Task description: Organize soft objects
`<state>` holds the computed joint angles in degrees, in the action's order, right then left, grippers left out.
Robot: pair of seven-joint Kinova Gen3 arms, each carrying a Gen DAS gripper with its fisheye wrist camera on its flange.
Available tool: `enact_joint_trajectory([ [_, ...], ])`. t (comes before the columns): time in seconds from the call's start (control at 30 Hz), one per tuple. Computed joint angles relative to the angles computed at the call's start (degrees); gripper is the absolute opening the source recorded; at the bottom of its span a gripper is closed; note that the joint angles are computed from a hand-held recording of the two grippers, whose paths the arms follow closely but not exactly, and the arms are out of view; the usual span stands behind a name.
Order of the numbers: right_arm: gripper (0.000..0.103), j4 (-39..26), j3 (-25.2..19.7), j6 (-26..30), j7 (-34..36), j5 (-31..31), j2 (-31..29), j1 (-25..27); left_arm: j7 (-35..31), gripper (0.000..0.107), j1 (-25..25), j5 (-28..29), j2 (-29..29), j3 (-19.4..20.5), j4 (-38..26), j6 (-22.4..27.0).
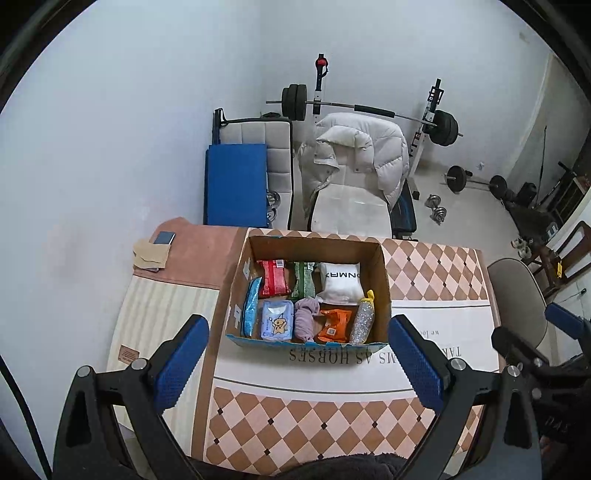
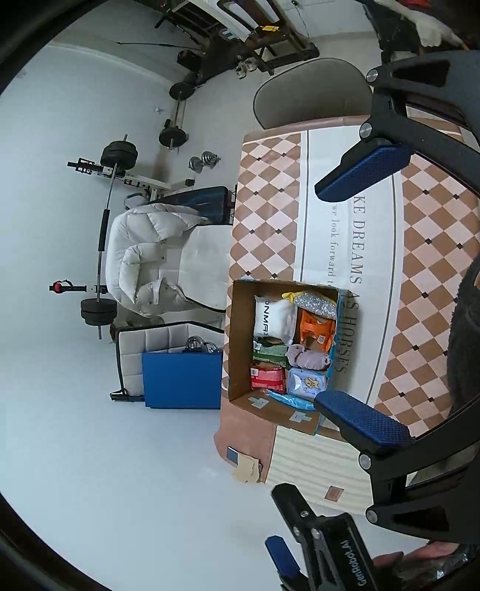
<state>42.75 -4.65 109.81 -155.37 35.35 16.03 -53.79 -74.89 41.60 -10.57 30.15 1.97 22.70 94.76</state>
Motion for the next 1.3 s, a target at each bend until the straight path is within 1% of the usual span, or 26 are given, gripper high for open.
enact_joint_trajectory([
  [0.23, 0.103, 1.26, 0.21, 0.79, -1.25, 0.32, -0.03, 0.51, -0.51, 0.099, 0.97, -1.08, 0.09, -0.22, 1.38, -0.16],
  [0.37, 0.103, 1.69, 0.17, 1.46, -1.08, 0.54, 0.41, 0.70, 0.22, 0.103, 0.82, -1.48, -0.93, -0.07, 4.77, -2.38],
  [0.6, 0.103, 1.37, 0.34, 2.18, -0.10, 0.78, 0.94, 0.59, 1.07, 0.103, -0.25, -1.25, -1.25, 0.66, 5.74, -2.90],
  [0.73, 0.103, 1.49, 0.39, 1.96, -0.06, 0.88, 0.78, 0.49, 1.03, 0.103, 0.21, -1.89, -1.76, 0.67, 6.53, -3.70],
  [0.9, 0.103, 1.71, 0.27, 1.91, 0.30, 1.28, 0.49, 0.39, 1.25, 0.103, 0.80, -2.38, -1.84, 0.77, 6.37, -3.83],
  [1.1, 0.103, 0.74, 0.46, 3.24, 0.53, 2.12, 0.44, -0.06, 1.71, 0.103, 1.27, -2.70, -1.87, 0.71, 6.17, -3.58],
  [1.2, 0.103, 0.82, 0.41, 3.21, 0.66, 2.19, 0.34, -0.03, 1.14, 0.103, 1.46, -2.67, -1.20, 0.79, 4.45, -2.50],
  [1.3, 0.103, 1.20, 0.25, 2.90, 0.87, 2.07, 0.07, 0.11, 1.44, 0.103, 1.65, -2.56, -1.22, 0.54, 4.39, -2.44],
])
